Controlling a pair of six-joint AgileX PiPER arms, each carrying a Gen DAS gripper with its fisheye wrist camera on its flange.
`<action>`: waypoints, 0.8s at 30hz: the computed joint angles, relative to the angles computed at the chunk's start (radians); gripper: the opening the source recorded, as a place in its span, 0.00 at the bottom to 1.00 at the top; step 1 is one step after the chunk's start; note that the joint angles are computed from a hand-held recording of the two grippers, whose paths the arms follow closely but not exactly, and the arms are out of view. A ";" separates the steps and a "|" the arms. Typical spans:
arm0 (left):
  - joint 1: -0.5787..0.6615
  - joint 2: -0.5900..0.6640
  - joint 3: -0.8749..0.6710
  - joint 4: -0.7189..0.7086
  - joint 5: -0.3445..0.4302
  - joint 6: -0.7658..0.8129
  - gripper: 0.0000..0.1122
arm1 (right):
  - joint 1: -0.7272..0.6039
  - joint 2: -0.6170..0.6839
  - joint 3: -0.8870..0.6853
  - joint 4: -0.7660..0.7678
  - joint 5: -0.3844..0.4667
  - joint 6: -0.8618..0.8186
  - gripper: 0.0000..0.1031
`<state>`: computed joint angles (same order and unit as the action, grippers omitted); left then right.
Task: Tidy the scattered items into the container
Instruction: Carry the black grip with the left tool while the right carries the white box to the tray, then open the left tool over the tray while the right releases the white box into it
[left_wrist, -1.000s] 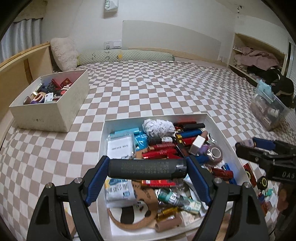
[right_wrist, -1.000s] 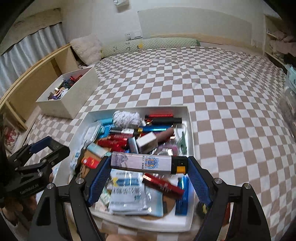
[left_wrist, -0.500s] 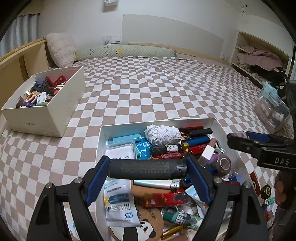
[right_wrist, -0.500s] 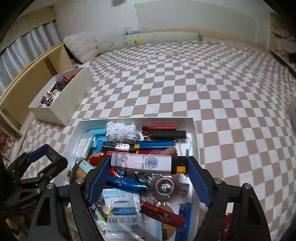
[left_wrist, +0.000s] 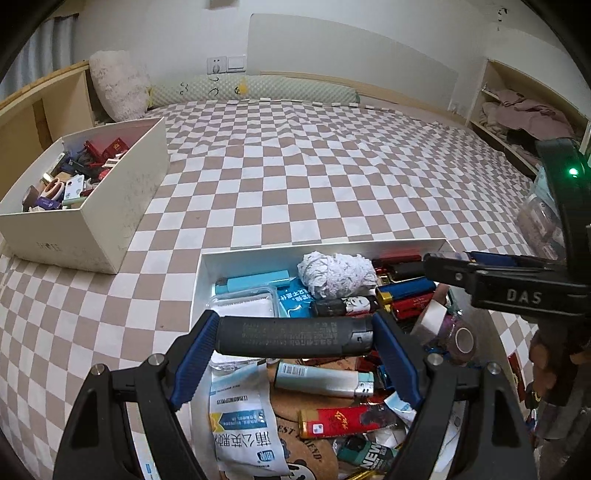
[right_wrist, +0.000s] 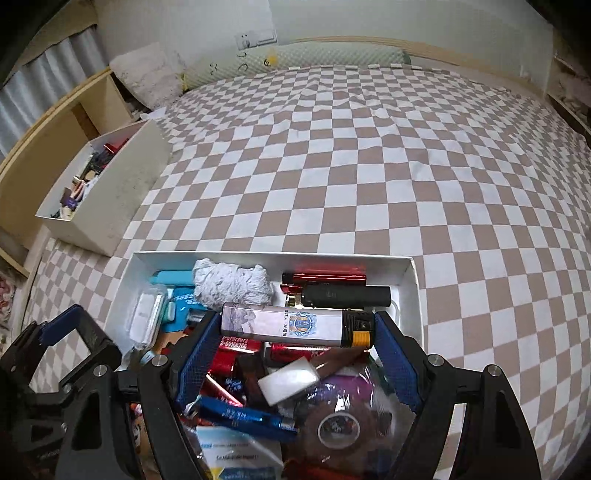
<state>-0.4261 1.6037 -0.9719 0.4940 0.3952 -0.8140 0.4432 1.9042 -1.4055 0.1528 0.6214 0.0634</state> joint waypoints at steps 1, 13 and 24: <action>0.004 0.005 -0.004 -0.007 0.000 0.009 0.74 | -0.001 0.014 -0.013 0.002 0.008 0.000 0.80; 0.027 0.042 -0.027 -0.072 0.007 0.083 0.74 | -0.014 0.132 -0.123 0.020 0.092 0.006 0.80; 0.020 0.081 -0.081 -0.131 0.041 0.137 0.74 | -0.024 0.114 -0.094 0.078 0.064 -0.019 0.89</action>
